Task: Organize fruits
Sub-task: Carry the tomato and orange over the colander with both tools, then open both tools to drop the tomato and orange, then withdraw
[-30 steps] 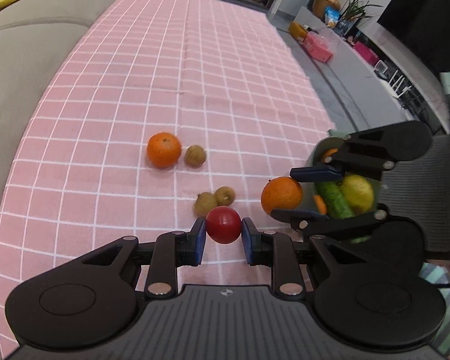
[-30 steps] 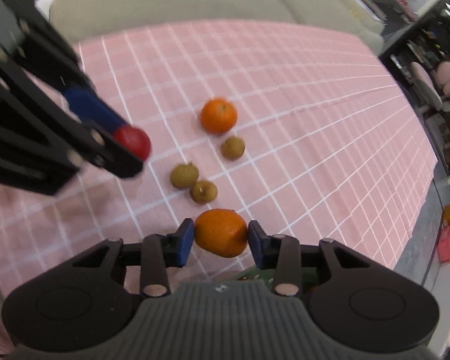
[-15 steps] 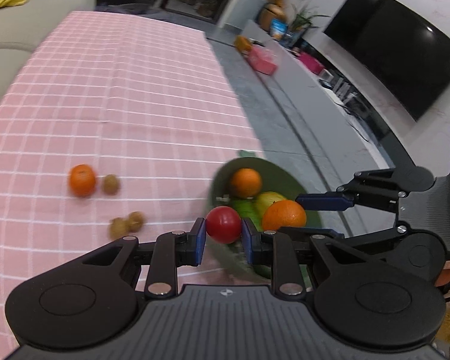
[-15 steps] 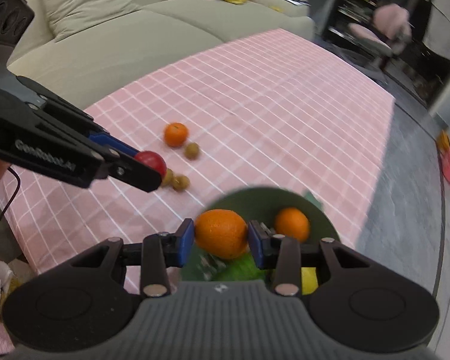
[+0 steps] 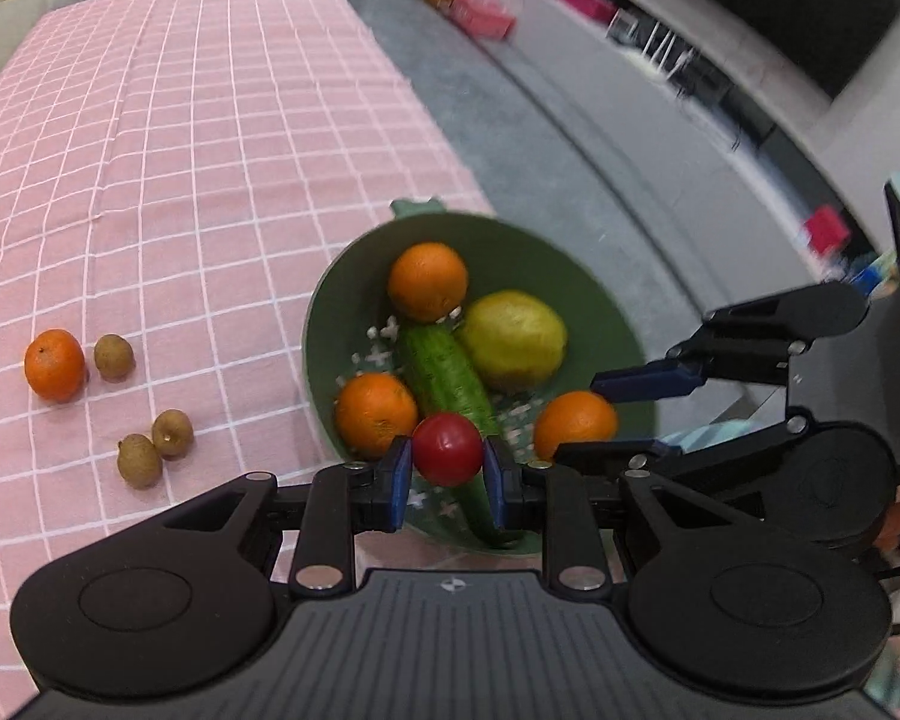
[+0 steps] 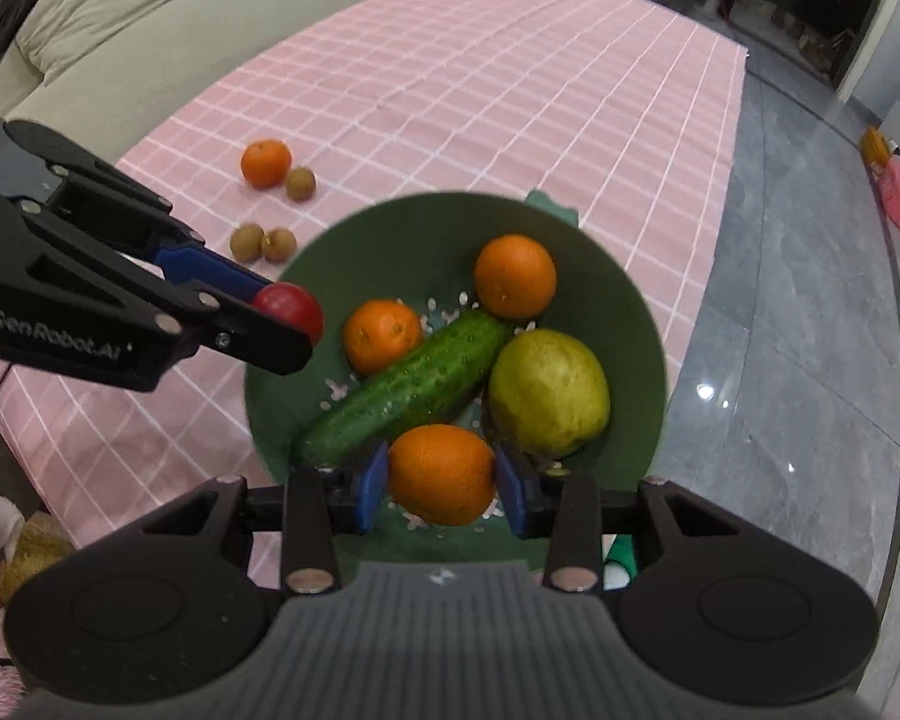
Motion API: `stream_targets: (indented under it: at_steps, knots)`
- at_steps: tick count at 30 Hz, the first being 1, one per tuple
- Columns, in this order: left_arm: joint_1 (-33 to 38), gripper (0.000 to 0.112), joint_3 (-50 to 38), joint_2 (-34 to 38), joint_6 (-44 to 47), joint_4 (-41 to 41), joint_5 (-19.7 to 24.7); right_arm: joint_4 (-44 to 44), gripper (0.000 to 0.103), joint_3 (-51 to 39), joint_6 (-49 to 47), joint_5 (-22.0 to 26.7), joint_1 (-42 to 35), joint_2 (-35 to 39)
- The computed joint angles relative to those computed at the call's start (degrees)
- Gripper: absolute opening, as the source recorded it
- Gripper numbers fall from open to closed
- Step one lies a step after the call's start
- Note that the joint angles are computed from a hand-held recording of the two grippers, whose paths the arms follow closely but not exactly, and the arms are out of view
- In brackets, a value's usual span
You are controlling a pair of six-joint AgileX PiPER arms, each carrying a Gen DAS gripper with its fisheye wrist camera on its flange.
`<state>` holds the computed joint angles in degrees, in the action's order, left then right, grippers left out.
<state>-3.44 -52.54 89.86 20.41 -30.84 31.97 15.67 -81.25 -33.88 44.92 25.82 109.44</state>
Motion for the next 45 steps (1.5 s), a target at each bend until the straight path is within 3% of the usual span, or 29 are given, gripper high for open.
stream_targets:
  at_steps: [9, 21, 27, 30, 37, 45]
  knots:
    - [-3.2, 0.028, -6.6, 6.3, -8.6, 12.2, 3.3, -1.7, 0.036, -6.5, -1.7, 3.9, -0.3, 8.2]
    - [-3.4, 0.029, -8.3, 8.4, -7.9, 11.8, 4.7, -2.0, 0.037, -8.6, -2.3, 5.5, -0.5, 10.6]
    - [-3.7, 0.037, -7.3, 7.4, -8.3, 12.1, 3.6, -2.8, 0.04, -7.5, -1.7, 5.2, -0.4, 8.3]
    - [-2.6, 0.049, -6.4, 6.4, -5.8, 8.8, 3.6, -3.1, 0.048, -6.8, -1.1, 4.6, -0.2, 6.8]
    - [-1.3, 0.05, -3.7, 1.1, -3.5, 6.2, 2.4, -4.3, 0.054, -4.1, 1.5, 1.9, 1.3, 1.9]
    - [4.7, 0.051, 0.6, -8.3, -5.5, 8.0, 1.2, -1.9, 0.059, 2.2, 7.4, -7.0, 3.2, -5.5]
